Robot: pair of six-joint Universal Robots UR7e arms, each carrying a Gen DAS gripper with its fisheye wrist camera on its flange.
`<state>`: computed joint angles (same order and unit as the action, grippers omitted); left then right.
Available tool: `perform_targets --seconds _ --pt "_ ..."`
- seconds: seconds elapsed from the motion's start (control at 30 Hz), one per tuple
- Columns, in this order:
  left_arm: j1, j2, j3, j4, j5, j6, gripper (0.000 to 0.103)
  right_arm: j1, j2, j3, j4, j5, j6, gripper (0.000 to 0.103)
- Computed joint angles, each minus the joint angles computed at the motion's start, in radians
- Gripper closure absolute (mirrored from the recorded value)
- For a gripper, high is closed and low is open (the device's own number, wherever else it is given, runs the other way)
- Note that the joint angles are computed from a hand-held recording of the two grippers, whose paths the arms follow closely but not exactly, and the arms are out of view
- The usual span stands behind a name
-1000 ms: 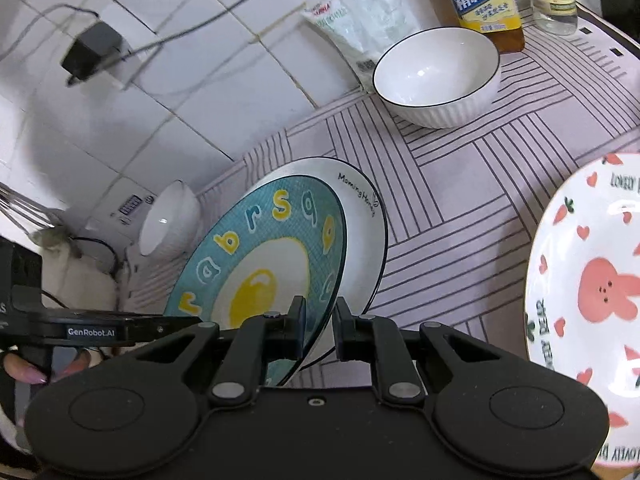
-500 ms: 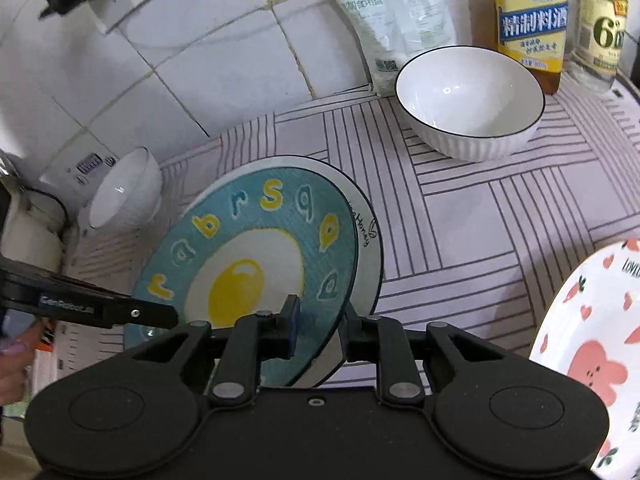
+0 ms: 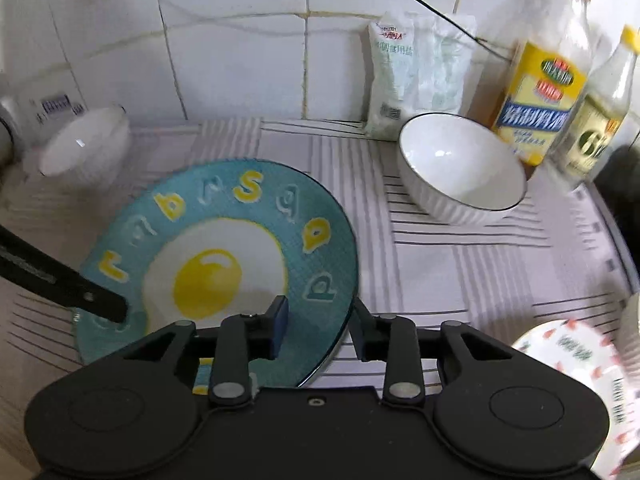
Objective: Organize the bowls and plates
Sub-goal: 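Lower the blue egg plate onto the white plate and open both grippers, then close both grippers on the rim of the pink bunny plate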
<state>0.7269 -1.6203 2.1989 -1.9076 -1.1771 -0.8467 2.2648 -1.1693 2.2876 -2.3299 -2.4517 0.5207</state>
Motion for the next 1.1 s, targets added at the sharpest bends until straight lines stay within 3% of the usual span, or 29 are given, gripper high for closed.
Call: perform_targets --seconds 0.1,0.17,0.37,0.57,0.73,0.97,1.1 --pt "-0.01 -0.011 0.007 0.005 -0.011 -0.019 0.072 0.028 0.022 0.006 -0.007 -0.038 -0.054 0.073" --pt "-0.023 -0.021 0.008 0.016 -0.017 -0.038 0.073 0.035 0.021 0.002 0.015 -0.042 -0.032 0.073" --pt "-0.136 0.0 -0.079 0.206 -0.022 -0.08 0.072 0.06 -0.135 0.002 0.061 0.092 0.06 0.075" --pt "-0.256 0.051 -0.181 0.307 -0.053 -0.016 0.069 0.15 -0.291 -0.045 0.225 0.117 0.163 0.075" --pt "-0.338 0.072 -0.224 0.308 -0.051 0.01 0.066 0.22 -0.393 -0.099 0.401 0.083 0.192 0.073" --pt "-0.417 0.126 -0.271 0.292 -0.048 -0.022 0.062 0.257 -0.524 -0.156 0.62 0.022 0.224 0.063" --pt "-0.483 0.175 -0.301 0.314 0.003 -0.065 0.06 0.263 -0.605 -0.165 0.715 0.012 0.239 0.058"
